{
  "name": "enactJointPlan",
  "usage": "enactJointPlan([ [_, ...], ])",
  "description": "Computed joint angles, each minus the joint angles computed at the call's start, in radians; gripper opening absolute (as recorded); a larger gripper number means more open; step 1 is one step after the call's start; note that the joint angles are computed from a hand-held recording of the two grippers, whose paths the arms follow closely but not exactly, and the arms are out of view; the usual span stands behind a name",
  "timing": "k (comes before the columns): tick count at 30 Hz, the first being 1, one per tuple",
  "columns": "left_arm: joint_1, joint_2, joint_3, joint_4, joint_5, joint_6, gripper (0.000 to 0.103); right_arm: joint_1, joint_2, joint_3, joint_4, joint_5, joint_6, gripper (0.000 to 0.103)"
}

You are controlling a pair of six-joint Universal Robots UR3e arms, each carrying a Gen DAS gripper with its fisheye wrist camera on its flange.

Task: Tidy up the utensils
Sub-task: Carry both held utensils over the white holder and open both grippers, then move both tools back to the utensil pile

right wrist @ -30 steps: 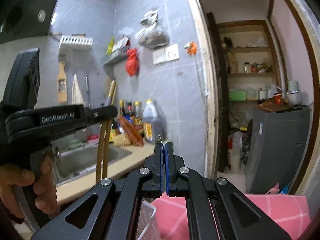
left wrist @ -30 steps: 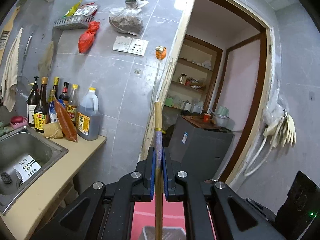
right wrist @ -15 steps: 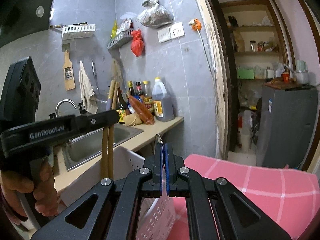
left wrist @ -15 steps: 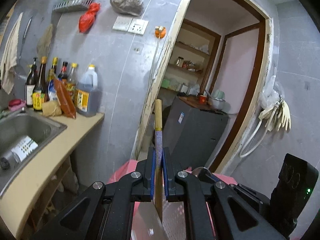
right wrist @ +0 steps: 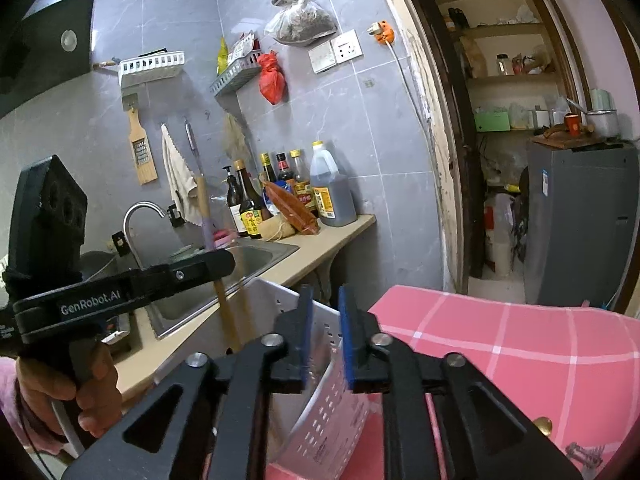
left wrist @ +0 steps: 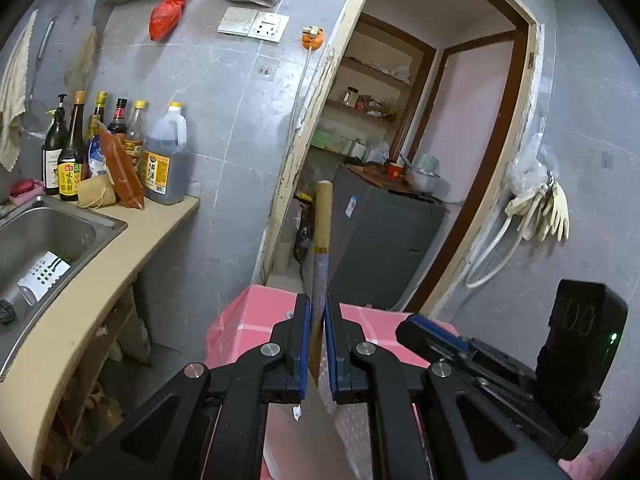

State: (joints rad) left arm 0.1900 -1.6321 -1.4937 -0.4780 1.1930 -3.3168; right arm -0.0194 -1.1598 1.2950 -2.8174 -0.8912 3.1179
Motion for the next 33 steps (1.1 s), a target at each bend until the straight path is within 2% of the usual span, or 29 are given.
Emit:
enactJointPlan([
  [4,0.008,0.038,-0.018,-0.029,-0.006,0.000,0.008,-0.016,-0.053,0.046,-0.016,-0.008,0.033,0.027],
  [7,0.008,0.074,-0.031,-0.051,-0.006,-0.005,0.011,-0.041,-0.129,0.114,-0.042,-0.020,0.066,0.042],
  [10,-0.012,0.103,-0.035,-0.063,0.014,-0.010,0.020,-0.073,-0.219,0.187,-0.065,-0.047,0.092,0.055],
  [14,-0.055,0.163,-0.091,0.018,0.061,-0.077,0.057,-0.137,-0.371,0.300,-0.089,-0.075,0.105,0.076],
  [15,-0.069,0.174,-0.102,0.039,0.076,-0.090,0.060,-0.158,-0.417,0.334,-0.089,-0.078,0.096,0.080],
  [16,-0.091,0.183,-0.106,0.050,0.101,-0.097,0.062,-0.178,-0.459,0.361,-0.087,-0.082,0.087,0.087],
  [17,-0.114,0.189,-0.106,0.055,0.131,-0.100,0.069,-0.205,-0.504,0.389,-0.084,-0.077,0.077,0.095],
  [18,-0.147,0.193,-0.108,0.066,0.175,-0.103,0.079,-0.231,-0.549,0.419,-0.082,-0.074,0.067,0.098],
  [19,-0.176,0.199,-0.114,0.079,0.212,-0.107,0.082,-0.247,-0.575,0.420,-0.063,-0.072,0.061,0.102],
  [22,-0.257,0.216,-0.137,0.107,0.276,-0.107,0.089,-0.348,-0.723,0.503,0.008,-0.032,0.007,0.102],
  [26,-0.402,0.199,-0.149,0.135,0.410,-0.079,0.100,-0.497,-0.895,0.581,0.145,0.046,-0.069,0.102],
  [30,-0.493,0.178,-0.165,0.141,0.479,-0.083,0.103,-0.730,-1.103,0.652,0.439,0.196,-0.233,0.102],
  [33,-0.535,0.160,-0.181,0.130,0.495,-0.103,0.103,-0.880,-1.203,0.664,0.724,0.290,-0.421,0.102],
])
